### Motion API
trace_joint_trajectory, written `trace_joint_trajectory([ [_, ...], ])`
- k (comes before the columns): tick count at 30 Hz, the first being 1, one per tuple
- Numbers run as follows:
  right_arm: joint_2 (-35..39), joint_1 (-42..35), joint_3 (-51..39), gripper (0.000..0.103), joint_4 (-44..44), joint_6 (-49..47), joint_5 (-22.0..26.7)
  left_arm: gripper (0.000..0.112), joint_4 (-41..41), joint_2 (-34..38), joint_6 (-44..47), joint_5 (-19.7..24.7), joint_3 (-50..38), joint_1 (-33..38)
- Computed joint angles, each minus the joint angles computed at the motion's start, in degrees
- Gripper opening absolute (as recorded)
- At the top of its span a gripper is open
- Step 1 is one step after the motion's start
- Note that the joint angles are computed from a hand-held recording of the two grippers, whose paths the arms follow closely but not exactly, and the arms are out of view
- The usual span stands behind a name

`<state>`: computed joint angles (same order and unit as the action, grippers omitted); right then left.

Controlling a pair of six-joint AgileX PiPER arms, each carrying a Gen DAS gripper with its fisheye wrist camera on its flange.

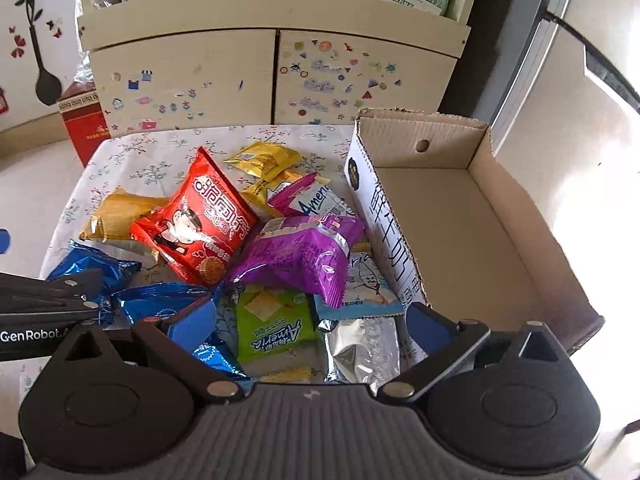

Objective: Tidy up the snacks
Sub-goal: 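Position the right gripper over the white Ameria wafer packet, then grasp the Ameria packet with right gripper while left grasps a blue foil bag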

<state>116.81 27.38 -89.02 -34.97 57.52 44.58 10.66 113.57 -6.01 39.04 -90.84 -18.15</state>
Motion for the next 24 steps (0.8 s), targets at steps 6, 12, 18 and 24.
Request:
trace_joint_trajectory([
  [6,-5.5,-4.4,7.7,0.103,7.2,-4.5,-10.9,0.100,-9.1,0.0,6.6,0.8,-1.0,3.0],
  [12,-11.4,-8.7,16.6,0.103,13.1,-9.0,-21.4,0.100,-11.6,0.8,6.2,1.9,-2.5,6.3],
  [18,-14.0,-11.9,22.3,0.090,31.3,-26.7,-27.2,0.100,-19.5,0.4,11.6,1.2,-1.2,8.9],
  [24,-13.6,-10.9,24.4,0.080,43.5,-42.5,-26.3,0.100,-26.2,0.9,18.4,2.6,0.0,6.9],
])
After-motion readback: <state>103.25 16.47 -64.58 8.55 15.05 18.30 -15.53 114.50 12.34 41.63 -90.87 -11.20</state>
